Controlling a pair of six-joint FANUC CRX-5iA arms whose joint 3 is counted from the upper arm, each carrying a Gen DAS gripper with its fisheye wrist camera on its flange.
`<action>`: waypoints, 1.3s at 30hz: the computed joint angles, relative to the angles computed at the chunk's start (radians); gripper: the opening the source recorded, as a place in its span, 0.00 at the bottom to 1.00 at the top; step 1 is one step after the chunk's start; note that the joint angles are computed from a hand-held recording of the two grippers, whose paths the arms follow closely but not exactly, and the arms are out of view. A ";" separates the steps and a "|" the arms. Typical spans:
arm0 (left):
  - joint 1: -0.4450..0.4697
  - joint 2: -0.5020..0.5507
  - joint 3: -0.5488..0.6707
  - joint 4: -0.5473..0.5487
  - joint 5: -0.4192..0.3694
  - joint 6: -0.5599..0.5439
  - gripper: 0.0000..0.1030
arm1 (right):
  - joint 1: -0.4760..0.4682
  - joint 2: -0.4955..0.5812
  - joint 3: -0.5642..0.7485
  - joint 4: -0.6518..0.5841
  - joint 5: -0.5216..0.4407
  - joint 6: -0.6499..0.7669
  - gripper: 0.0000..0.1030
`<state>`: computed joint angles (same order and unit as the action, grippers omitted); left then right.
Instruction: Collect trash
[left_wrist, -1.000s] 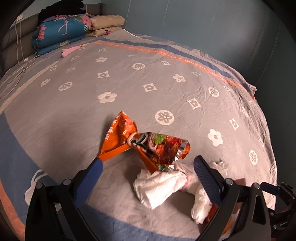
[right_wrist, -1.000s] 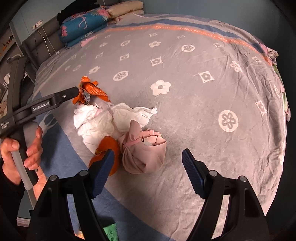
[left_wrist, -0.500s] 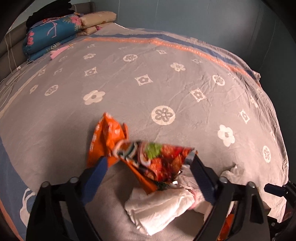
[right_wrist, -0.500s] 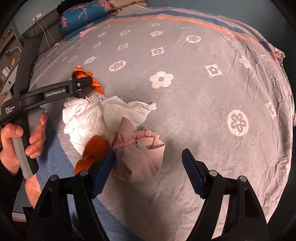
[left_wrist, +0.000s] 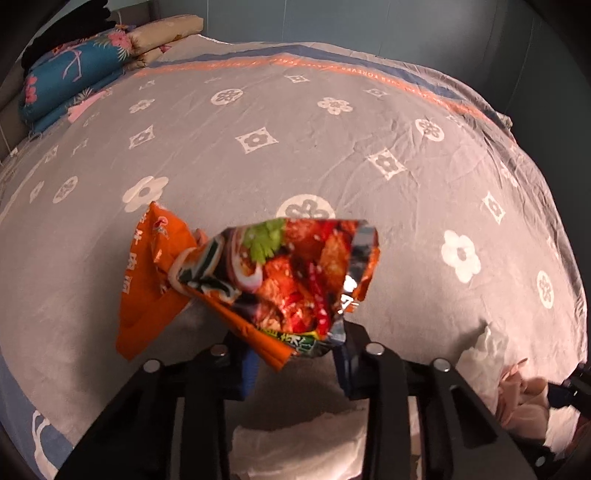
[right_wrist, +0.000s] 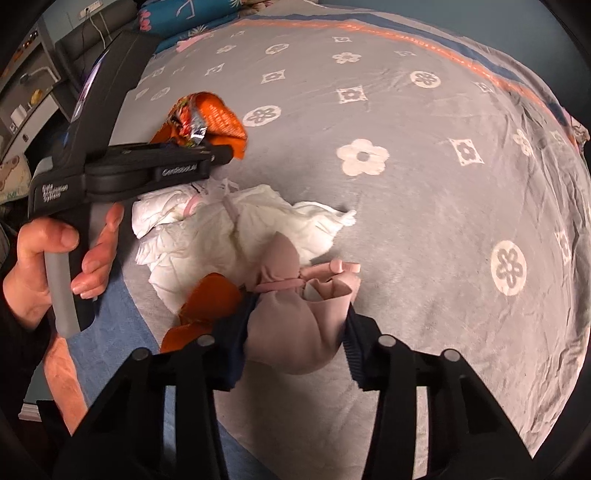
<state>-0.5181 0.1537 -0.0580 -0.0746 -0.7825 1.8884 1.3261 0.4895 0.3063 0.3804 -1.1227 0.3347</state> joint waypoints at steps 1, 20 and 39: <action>0.008 0.000 -0.004 0.017 0.006 -0.008 0.21 | 0.000 0.002 0.004 0.000 -0.002 0.002 0.39; 0.071 -0.157 -0.169 0.141 0.170 -0.075 0.00 | 0.017 -0.005 -0.006 0.028 -0.006 -0.025 0.28; 0.086 -0.274 -0.264 0.290 0.209 -0.202 0.04 | 0.049 -0.040 -0.029 0.072 -0.021 -0.079 0.22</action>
